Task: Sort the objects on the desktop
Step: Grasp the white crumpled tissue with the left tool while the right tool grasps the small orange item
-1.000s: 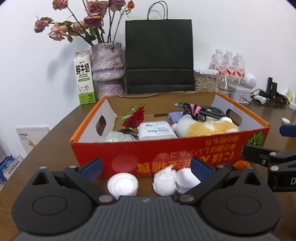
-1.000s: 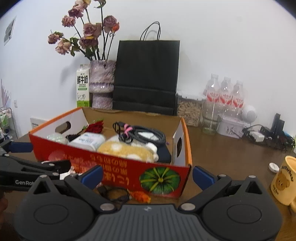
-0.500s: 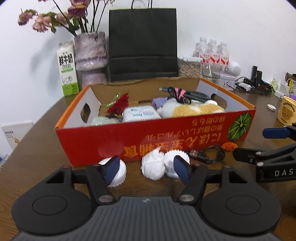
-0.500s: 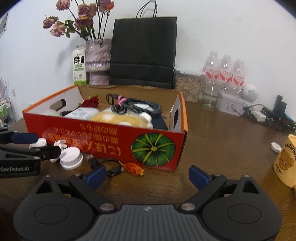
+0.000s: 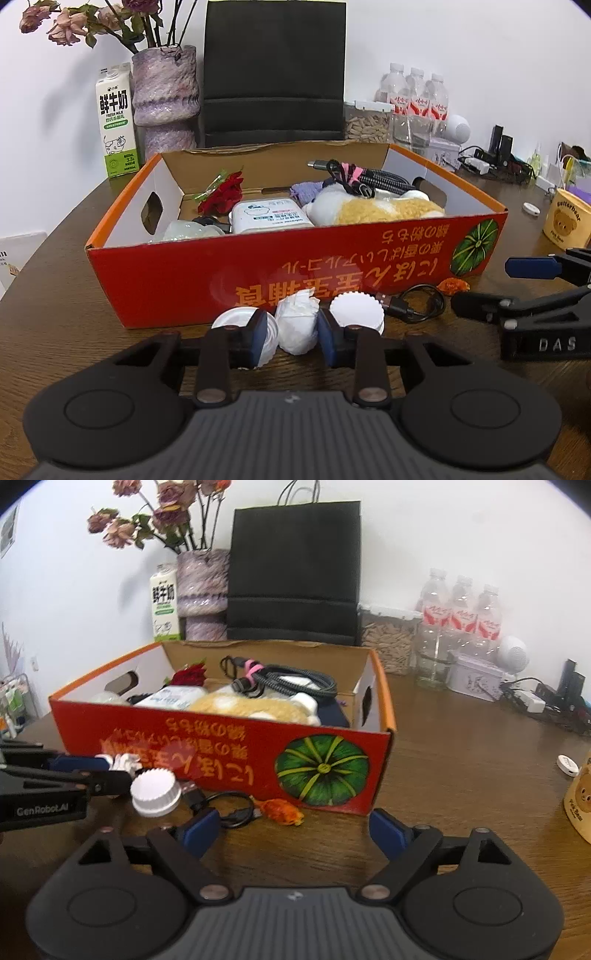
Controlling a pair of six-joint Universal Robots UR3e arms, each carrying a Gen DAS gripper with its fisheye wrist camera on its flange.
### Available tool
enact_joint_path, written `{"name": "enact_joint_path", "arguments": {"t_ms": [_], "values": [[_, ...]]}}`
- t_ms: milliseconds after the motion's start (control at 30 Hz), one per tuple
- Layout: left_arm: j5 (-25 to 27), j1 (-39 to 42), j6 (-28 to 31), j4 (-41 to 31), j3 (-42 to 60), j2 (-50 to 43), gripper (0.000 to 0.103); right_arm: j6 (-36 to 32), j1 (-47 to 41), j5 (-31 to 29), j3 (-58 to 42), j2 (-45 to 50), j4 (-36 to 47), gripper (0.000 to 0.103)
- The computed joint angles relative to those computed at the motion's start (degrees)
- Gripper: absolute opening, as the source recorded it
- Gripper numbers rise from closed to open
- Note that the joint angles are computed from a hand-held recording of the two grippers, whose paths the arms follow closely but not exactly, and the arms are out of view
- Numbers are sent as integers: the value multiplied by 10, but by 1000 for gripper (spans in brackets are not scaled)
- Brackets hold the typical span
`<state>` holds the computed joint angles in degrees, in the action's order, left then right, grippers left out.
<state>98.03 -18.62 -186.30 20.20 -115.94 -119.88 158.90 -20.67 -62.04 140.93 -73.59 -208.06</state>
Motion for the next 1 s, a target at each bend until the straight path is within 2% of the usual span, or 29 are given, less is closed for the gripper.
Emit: {"name": "enact_joint_path", "arguments": {"t_ms": [167,367,500,600,767,833,900,967,1000], "values": [[10,-8,12,17,0,-5,31,23,0,-15,-11,9,-2,73],[12,-11,34,21,18,-18,20,27,11,-26,-35,19,14,62],[5,-7,39,-5,34,-24,20,27,20,-33,-53,26,33,60],[3,-6,43,-2,33,-24,21,26,23,-31,-58,28,46,51],[19,-13,50,-23,45,-30,25,22,22,-18,-62,32,59,49],[22,-12,48,-30,46,-30,25,16,20,-9,-59,34,54,40],[19,-7,41,-34,44,-28,26,7,17,1,-53,31,53,23],[11,-3,39,-33,38,-24,25,-4,13,14,-45,26,54,21],[12,-4,39,-33,37,-23,21,-10,10,21,-39,23,52,19]]}}
